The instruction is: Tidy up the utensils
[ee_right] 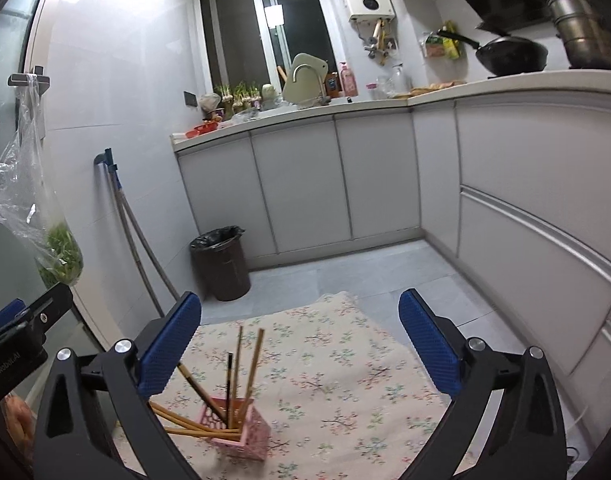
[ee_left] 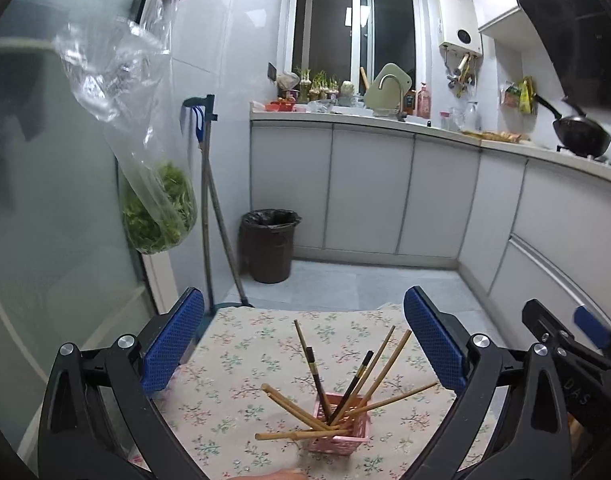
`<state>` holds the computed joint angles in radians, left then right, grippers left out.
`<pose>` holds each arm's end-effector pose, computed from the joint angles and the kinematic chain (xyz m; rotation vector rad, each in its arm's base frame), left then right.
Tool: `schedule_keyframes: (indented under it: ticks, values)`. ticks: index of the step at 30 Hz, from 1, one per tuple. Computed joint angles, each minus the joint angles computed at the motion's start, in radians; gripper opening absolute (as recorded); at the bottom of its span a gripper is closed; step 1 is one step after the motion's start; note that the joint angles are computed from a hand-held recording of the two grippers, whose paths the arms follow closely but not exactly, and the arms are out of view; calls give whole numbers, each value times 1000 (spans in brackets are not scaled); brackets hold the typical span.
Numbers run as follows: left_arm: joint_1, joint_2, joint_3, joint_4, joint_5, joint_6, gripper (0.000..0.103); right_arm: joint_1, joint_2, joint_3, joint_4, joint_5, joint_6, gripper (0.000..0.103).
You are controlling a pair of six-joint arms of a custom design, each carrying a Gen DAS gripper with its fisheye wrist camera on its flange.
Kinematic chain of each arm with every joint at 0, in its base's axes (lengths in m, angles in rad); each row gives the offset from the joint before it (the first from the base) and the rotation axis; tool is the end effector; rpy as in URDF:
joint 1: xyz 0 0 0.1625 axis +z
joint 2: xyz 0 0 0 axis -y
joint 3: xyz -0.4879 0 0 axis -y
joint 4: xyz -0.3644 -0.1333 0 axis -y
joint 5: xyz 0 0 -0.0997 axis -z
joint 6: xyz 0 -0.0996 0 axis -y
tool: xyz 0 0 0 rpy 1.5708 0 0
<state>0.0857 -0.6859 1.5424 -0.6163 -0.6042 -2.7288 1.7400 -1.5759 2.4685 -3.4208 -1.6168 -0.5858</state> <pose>-0.5172 -0.2605 0.1128 -0.0525 1.6234 -1.4881 0.1883 -0.3380 0.3909 0.9295 -2.4285 1.3078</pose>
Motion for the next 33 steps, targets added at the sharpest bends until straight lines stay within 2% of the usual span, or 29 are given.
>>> schedule_keyframes:
  ticks: [3,8,33]
  values:
    - [2,25,-30,21,7,9,96,16,-12,-10,27,-56,-9,96]
    - [4,42,-52,18,18,45,96,15,-31,-17,32,-77,-14,96]
    - [11,47,-53,-13,9,74,96,-6,-51,-34,96,-74,10,96]
